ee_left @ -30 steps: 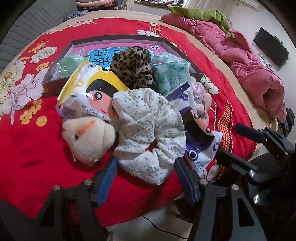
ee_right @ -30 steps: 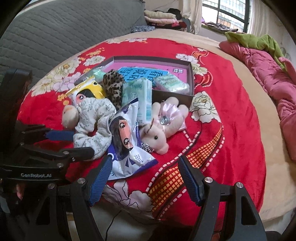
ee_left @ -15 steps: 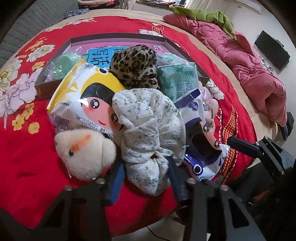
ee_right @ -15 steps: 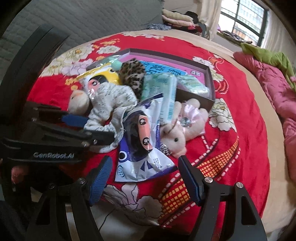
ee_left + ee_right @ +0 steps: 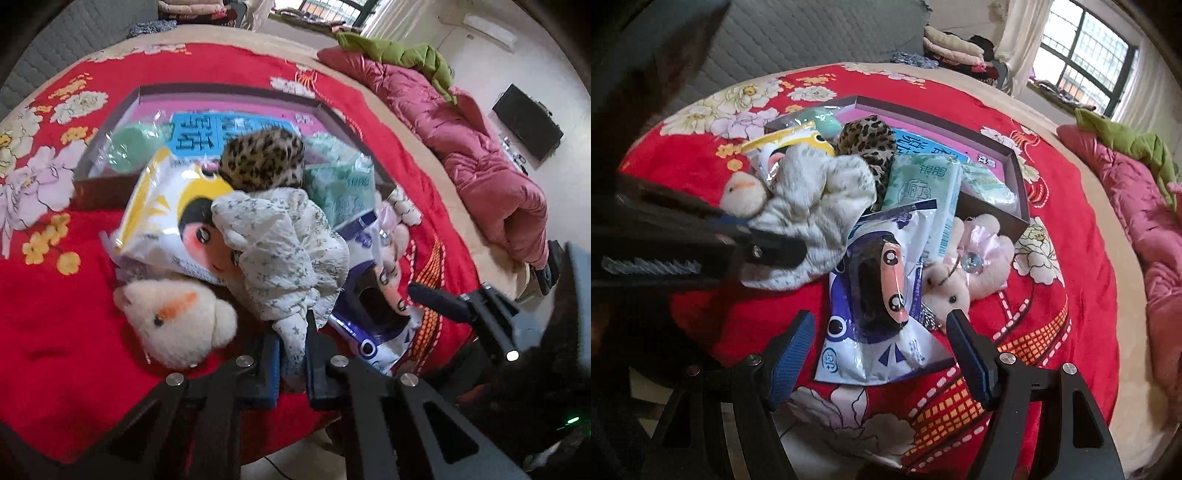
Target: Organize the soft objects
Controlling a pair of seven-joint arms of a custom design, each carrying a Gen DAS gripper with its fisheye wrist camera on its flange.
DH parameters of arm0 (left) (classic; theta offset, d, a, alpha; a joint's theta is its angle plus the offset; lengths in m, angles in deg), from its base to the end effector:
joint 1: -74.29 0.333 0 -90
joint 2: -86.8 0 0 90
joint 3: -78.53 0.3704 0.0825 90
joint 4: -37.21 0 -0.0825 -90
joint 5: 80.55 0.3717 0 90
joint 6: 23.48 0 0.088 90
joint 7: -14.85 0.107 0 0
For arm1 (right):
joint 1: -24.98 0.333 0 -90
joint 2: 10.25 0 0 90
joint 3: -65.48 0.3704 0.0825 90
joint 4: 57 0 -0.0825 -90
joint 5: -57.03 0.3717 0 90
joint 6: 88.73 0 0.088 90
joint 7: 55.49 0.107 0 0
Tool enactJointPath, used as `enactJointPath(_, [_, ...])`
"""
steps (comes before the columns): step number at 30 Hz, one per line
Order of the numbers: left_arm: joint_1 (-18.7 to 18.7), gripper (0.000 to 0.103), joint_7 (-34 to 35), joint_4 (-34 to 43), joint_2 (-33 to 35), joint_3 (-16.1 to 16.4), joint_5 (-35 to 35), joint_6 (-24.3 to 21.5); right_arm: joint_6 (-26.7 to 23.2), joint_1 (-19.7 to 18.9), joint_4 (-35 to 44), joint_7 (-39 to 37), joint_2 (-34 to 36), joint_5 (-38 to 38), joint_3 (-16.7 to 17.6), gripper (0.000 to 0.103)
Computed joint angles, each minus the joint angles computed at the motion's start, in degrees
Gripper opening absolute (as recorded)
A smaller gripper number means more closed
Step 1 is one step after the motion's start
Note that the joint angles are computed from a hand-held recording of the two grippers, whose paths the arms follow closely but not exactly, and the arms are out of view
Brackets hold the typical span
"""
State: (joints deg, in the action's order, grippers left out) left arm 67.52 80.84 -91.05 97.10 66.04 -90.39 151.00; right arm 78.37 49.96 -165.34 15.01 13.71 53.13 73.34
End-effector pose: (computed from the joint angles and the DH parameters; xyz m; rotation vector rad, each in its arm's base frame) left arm 0.5613 -0.1762 0.4247 -2.2646 1.7327 -0.9098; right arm 0.5835 0.3667 0.4136 -2.4819 0.8018 -0.4950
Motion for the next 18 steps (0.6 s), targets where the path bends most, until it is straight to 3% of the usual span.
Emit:
enactJointPath(4, [1.0, 0.01, 1.2, -0.7, -0.8, -0.9, -1.8, 0.9, 2.2, 6.2, 0.5, 5.6, 1.1, -6.9, -6.9, 0.075])
enactJointPath(6, [1.5, 0.01, 1.8, -1.4, -1.5, -1.3, -3.0, 1.6, 1.8, 7.2, 1.2, 7.5, 1.6, -9.0, -8.2, 0.074])
enactJointPath(7, [1.2, 0.01, 1.5, -1.7, -1.7, -0.9, -2.8, 2.0, 1.7, 7.5, 1.5, 8.4, 2.0, -9.9, -8.6, 0.07])
enactJointPath(12, [-3.4, 0.01, -6.3, -3.4, -3.7, 5.5, 6.7, 4.0, 1.7, 5.4, 2.3, 8.4, 2.5, -10.2, -6.6, 0.059])
enactJointPath(13, [-4.4, 0.01, -8.4, -3.5, -3.9, 7.0, 9.4, 4.2, 1.8, 4.5, 2.4, 7.9, 2.5, -9.6, -5.7, 0.051])
enactJointPath(15, [-6.2, 0.01, -13.2, -3.7, -4.4, 9.6, 15.3, 4.5, 1.9, 1.8, 2.3, 6.0, 2.3, -7.1, -2.7, 0.049])
enactJointPath(18, [-6.8, 0.01, -17.9, -3.9, -4.9, 11.0, 20.8, 5.1, 2.5, -2.4, 2.4, 2.1, 2.2, -2.2, 2.1, 0.045])
